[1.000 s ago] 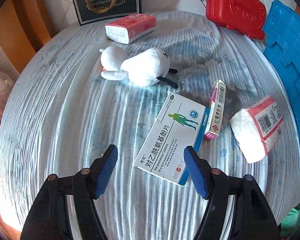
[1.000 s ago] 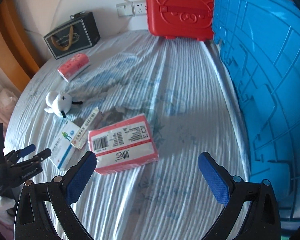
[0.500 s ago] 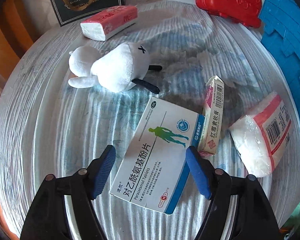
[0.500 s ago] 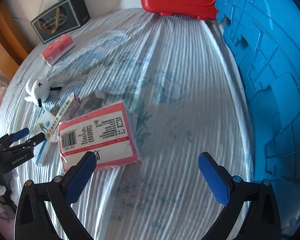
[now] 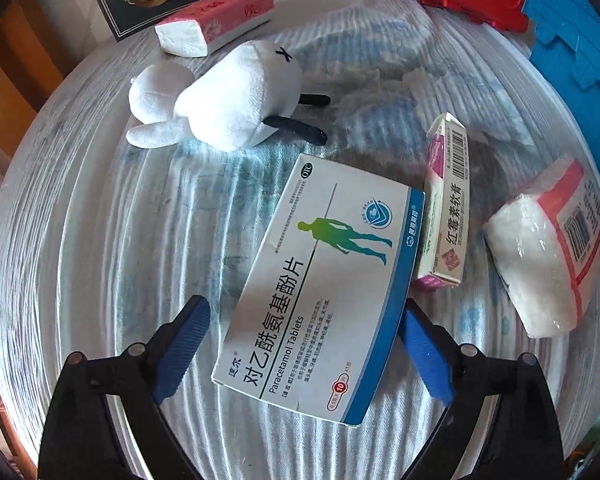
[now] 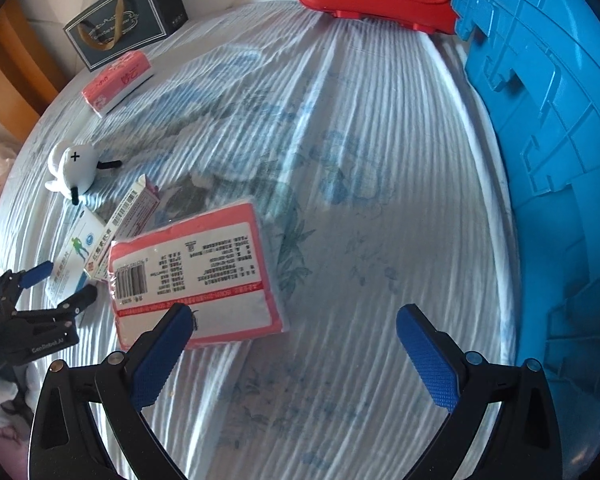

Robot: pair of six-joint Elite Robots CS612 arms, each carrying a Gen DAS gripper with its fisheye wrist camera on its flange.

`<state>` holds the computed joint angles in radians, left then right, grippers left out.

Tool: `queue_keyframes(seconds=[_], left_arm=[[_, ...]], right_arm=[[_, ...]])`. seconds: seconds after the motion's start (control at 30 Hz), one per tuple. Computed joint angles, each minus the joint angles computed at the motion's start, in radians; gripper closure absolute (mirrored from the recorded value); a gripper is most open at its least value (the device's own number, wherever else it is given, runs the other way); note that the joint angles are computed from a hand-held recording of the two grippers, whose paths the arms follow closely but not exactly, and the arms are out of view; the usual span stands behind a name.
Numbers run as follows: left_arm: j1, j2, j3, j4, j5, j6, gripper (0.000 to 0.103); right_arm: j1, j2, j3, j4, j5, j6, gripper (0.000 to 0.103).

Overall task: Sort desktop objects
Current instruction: 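Grasp the white paracetamol box with left tool while right tool grasps pink Kotex pack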

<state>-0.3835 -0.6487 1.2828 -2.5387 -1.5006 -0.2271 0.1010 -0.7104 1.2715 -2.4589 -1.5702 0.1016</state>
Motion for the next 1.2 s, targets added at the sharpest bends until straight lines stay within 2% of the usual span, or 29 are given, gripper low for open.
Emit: queue_keyframes(seconds=[0.1,0.13,0.2,0.3,0.37,0.47,0.63,0.77,0.8,0.87,0.97,1.07,1.13,1.2], left_arm=[[0.004,0.007,-0.011,-0.005,0.007,-0.032,0.008],[0.004,0.004,-0.004,-0.015,0.013,-0.042,0.010],[0.003,-0.009,0.021,-0.037,0.025,-0.062,0.022],[0.005,-0.030,0.060,-0.046,0.038,-0.088,0.022],[0.000,-0.047,0.087,-0.042,0.055,-0.099,0.023],[-0.016,-0.084,0.152,-0.079,0.064,-0.088,0.023],[-0.040,-0.111,0.198,-0.116,0.111,-0.115,0.026],[-0.043,-0.110,0.196,-0.114,0.151,-0.140,0.026],[-0.044,-0.109,0.196,-0.114,0.167,-0.147,0.026],[-0.042,-0.103,0.191,-0.107,0.168,-0.164,0.026],[-0.034,-0.088,0.171,-0.061,0.144,-0.190,0.026],[-0.023,-0.082,0.168,-0.078,0.110,-0.218,0.024],[-0.017,-0.075,0.158,-0.076,0.090,-0.222,0.020],[-0.015,-0.067,0.146,-0.073,0.089,-0.216,0.012]], right_arm=[[-0.003,0.002,-0.003,0.007,-0.045,-0.011,0.000],[-0.004,0.003,-0.002,0.006,-0.066,-0.007,0.000],[-0.008,0.004,0.004,-0.008,-0.105,0.012,0.000],[-0.011,0.022,-0.007,-0.008,-0.175,0.028,0.000],[-0.009,0.036,-0.022,0.021,-0.187,0.006,0.000],[-0.001,0.032,-0.009,0.031,-0.128,-0.071,0.000],[0.020,0.014,0.031,0.020,0.097,-0.222,0.000],[0.038,0.017,0.022,0.029,0.225,-0.301,0.000],[0.042,0.015,0.025,0.016,0.234,-0.314,0.000],[0.050,0.012,0.025,-0.012,0.200,-0.323,0.000],[0.052,0.016,0.011,-0.014,0.188,-0.318,0.000],[0.055,0.029,-0.010,-0.007,0.182,-0.320,0.000],[0.064,0.049,-0.039,0.007,0.176,-0.315,0.000],[0.069,0.068,-0.067,0.027,0.173,-0.301,0.000]])
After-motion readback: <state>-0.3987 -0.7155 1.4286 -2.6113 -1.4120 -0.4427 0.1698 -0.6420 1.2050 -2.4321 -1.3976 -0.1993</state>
